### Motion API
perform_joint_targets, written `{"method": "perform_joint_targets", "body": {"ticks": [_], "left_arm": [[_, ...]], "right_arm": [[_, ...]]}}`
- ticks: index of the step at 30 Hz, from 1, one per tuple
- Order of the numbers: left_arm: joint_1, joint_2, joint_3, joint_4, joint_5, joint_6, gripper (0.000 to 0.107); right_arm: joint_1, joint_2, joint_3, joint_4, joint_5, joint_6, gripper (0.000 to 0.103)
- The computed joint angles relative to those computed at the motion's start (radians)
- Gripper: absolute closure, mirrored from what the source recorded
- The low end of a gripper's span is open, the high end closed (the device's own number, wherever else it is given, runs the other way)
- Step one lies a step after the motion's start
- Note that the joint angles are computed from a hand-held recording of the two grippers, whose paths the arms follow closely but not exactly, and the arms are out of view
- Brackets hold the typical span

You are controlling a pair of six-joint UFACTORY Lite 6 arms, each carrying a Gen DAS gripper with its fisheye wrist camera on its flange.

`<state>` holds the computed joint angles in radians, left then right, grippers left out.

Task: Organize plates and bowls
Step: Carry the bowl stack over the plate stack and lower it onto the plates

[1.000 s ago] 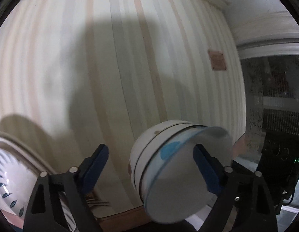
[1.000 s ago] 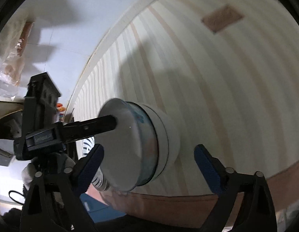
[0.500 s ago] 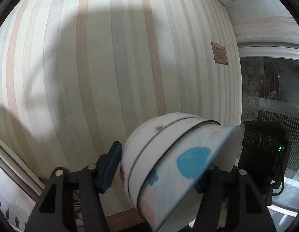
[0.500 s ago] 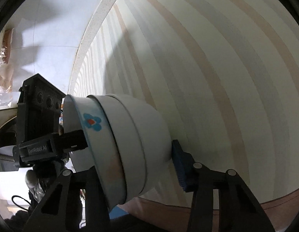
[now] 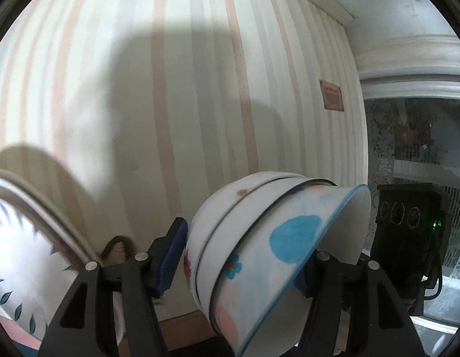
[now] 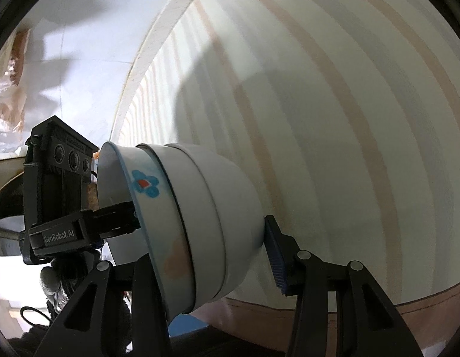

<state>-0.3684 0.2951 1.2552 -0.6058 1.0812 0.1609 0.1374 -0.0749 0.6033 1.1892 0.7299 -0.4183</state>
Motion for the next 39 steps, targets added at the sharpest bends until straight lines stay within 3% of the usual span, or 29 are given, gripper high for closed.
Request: {"method": "perform_joint_targets", "body": {"ticks": [10, 20, 24, 28, 39], "left_arm": [[0.259, -0.163, -0.039, 0.062, 0.126, 0.064, 0.047], [0.611, -0.238, -0.129, 0.115, 0.182, 0.197, 0.047], [0.72, -0.217, -0.146, 0.131, 0.178, 0.246, 0.047], [0.761, -0.198, -0.174, 0.129, 0.153, 0.259, 0.047], [0.793, -0.148, -0.201, 0.123, 0.109, 0.284, 0.047]], "right_arm": [[0.207, 0.186, 0.313, -0.044, -0.02, 0.144, 0.055], [0.431, 0.6, 0.815, -0.084, 0.004, 0.257, 0.055], [0.495, 0.702, 0.927, -0.093, 0.02, 0.281, 0.055], [0.549, 0.808, 1.061, -0.136, 0.04, 0.34, 0.055], [0.603, 0.942, 1.215, -0.217, 0.069, 0.438, 0.055]]}}
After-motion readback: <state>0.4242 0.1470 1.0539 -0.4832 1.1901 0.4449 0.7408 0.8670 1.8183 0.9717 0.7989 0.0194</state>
